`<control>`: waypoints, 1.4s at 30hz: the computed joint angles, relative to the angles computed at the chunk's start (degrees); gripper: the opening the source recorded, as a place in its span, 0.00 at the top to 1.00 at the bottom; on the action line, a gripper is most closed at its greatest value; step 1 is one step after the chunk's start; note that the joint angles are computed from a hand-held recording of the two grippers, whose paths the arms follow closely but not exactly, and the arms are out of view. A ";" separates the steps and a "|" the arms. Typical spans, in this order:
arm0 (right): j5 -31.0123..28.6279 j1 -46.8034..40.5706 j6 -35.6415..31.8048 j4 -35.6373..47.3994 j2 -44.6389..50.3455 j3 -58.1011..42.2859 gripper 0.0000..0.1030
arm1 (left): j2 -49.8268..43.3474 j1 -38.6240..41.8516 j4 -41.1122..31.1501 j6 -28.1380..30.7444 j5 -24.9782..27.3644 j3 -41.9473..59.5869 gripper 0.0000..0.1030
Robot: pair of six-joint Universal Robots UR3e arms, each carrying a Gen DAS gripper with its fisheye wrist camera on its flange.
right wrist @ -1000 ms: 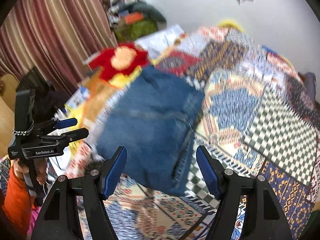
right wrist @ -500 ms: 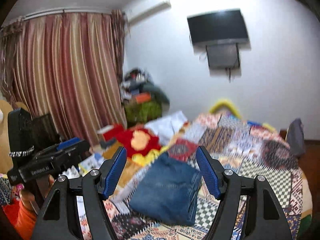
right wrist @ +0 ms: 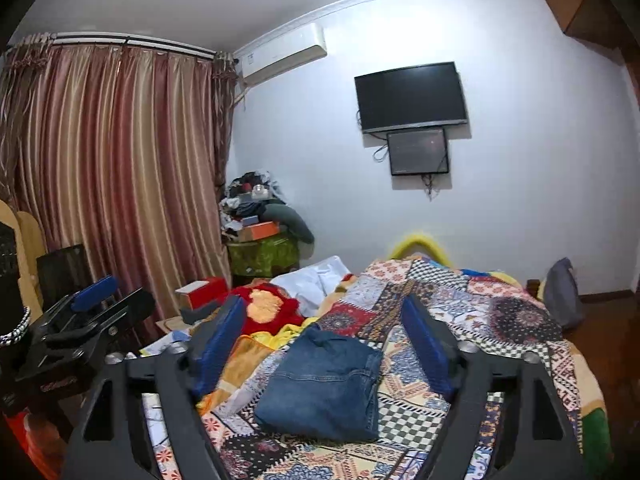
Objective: Fold large clothes
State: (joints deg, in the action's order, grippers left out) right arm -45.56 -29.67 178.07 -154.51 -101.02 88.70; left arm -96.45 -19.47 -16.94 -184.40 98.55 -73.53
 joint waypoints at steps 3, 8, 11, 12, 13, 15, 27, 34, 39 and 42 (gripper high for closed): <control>-3.23 0.64 0.68 -2.83 -1.98 2.70 0.00 | 0.00 0.22 -1.45 -0.15 0.39 -0.08 0.00; -6.45 2.02 -0.48 -1.61 -2.84 3.20 0.00 | 0.69 -0.43 -1.06 -0.32 1.07 -1.67 0.00; -6.08 1.87 -0.70 -1.17 -2.56 2.96 0.00 | 0.65 -0.44 -0.91 -0.27 1.16 -1.71 0.00; -6.19 1.93 -0.74 -1.17 -2.64 3.04 0.00 | 0.54 -0.38 -0.93 -0.06 1.06 -1.66 0.00; -5.99 1.87 -0.84 -1.03 -2.69 3.07 0.00 | 0.67 -0.71 -0.98 0.08 1.41 -1.78 0.00; -5.49 1.64 -0.99 -0.54 -2.47 2.58 0.00 | 0.60 -0.91 -1.11 0.29 1.76 -1.67 0.00; -6.78 2.50 -1.67 1.02 -1.15 1.58 0.00 | -0.75 -2.23 -0.04 1.48 3.31 -1.58 0.00; -7.62 3.09 -1.96 0.95 -0.37 1.50 0.00 | -0.70 -1.80 -0.20 1.38 2.50 -1.70 0.00; -7.76 3.07 -1.92 0.76 -0.19 1.38 0.00 | -0.86 -2.00 -0.20 1.36 2.75 -1.50 0.00; -8.07 3.21 -1.61 0.57 0.08 1.09 0.00 | -0.73 -1.84 -0.20 1.43 2.46 -1.64 0.00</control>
